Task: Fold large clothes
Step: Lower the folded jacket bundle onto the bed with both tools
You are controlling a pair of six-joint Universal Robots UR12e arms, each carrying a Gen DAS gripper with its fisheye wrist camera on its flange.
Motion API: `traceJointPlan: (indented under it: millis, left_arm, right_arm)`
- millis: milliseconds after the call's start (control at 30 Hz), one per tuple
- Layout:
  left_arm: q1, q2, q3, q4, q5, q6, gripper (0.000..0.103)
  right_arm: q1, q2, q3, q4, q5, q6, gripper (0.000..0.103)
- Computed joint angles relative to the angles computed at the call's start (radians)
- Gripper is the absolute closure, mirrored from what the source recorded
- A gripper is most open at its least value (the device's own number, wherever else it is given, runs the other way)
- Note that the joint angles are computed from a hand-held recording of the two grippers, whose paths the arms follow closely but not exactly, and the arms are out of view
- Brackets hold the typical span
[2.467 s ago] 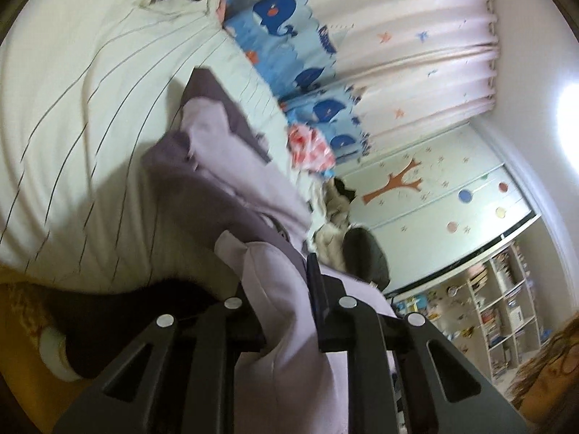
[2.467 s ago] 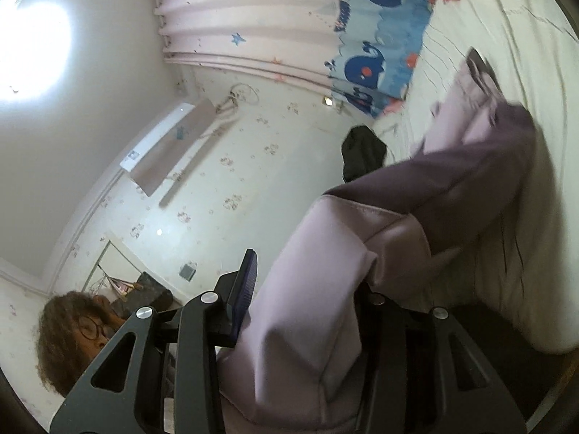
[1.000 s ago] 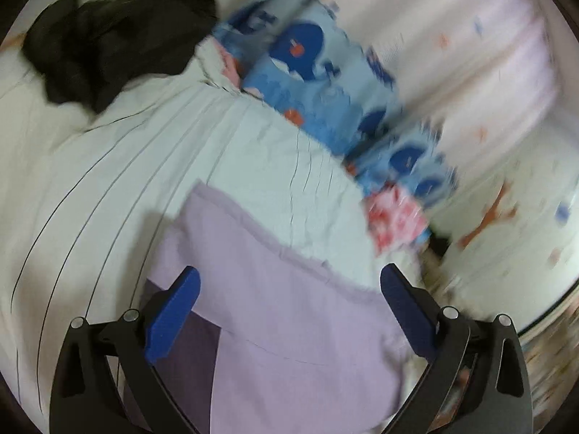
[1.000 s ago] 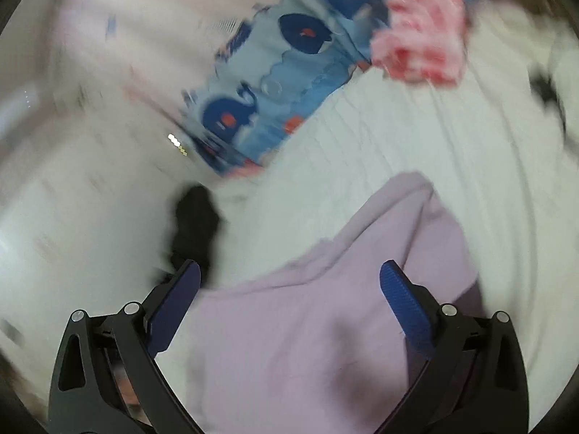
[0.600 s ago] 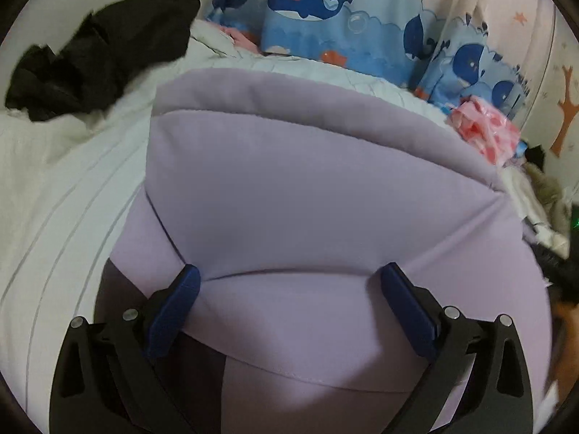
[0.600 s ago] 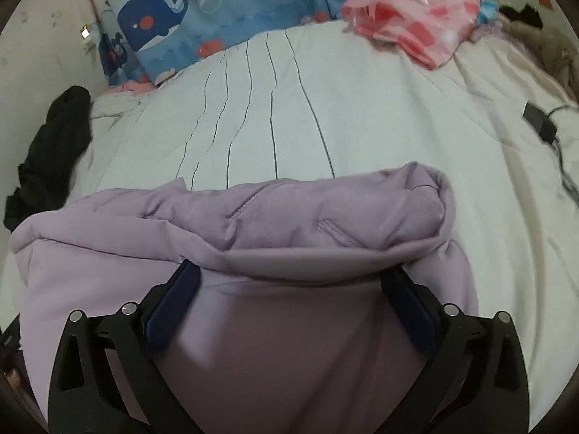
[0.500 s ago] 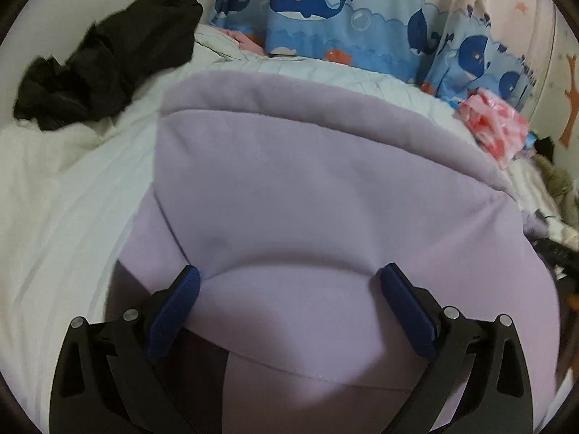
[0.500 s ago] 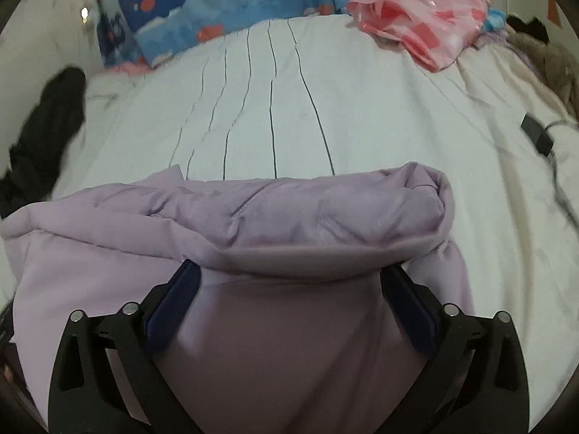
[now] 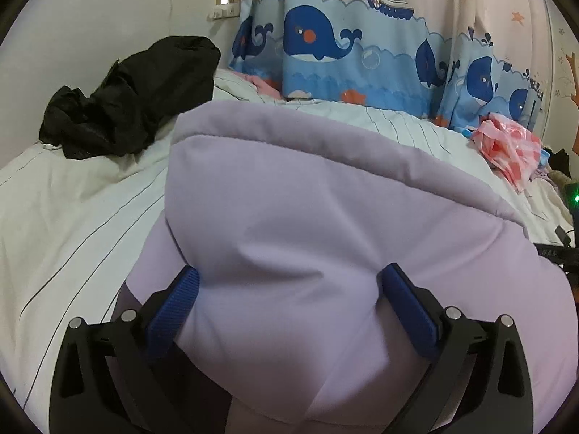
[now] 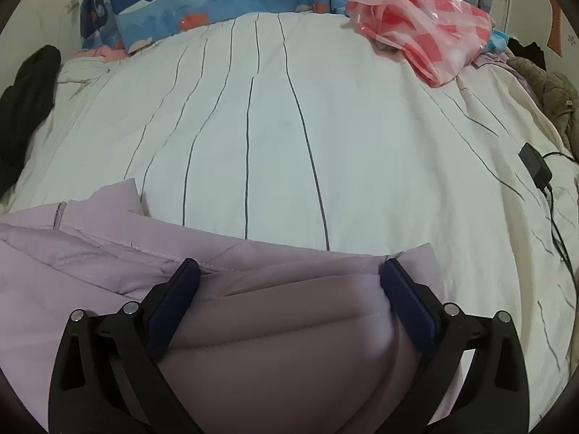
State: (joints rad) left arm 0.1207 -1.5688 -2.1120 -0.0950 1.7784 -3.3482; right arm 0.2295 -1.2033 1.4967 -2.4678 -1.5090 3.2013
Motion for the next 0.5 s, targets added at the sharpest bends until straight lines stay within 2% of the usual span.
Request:
traceJointPlan:
  millis: [100,200,400,500]
  left_arm:
    - [0.0,-0.001,0.001,-0.005,-0.003,-0.003,0.006]
    - [0.003,0.001,-0.003,-0.003,-0.012,-0.007,0.006]
    - [0.004,-0.002,-0.009,0.018,-0.019,-0.009,0.006]
    - [0.006,-0.001,-0.012,0.023,-0.025,-0.01,0.006]
  right_arm:
    - [-0.011,-0.004,0.011,-0.013,0.036,0.012,0.006]
    - [-0.007,-0.009,0.021,-0.031,0.026,0.01,0.006]
    - [-0.03,-0.027,0.08,-0.191,0.093,0.064,0.006]
    - [-0.033,-0.028,0.083,-0.207,0.096,0.07,0.006]
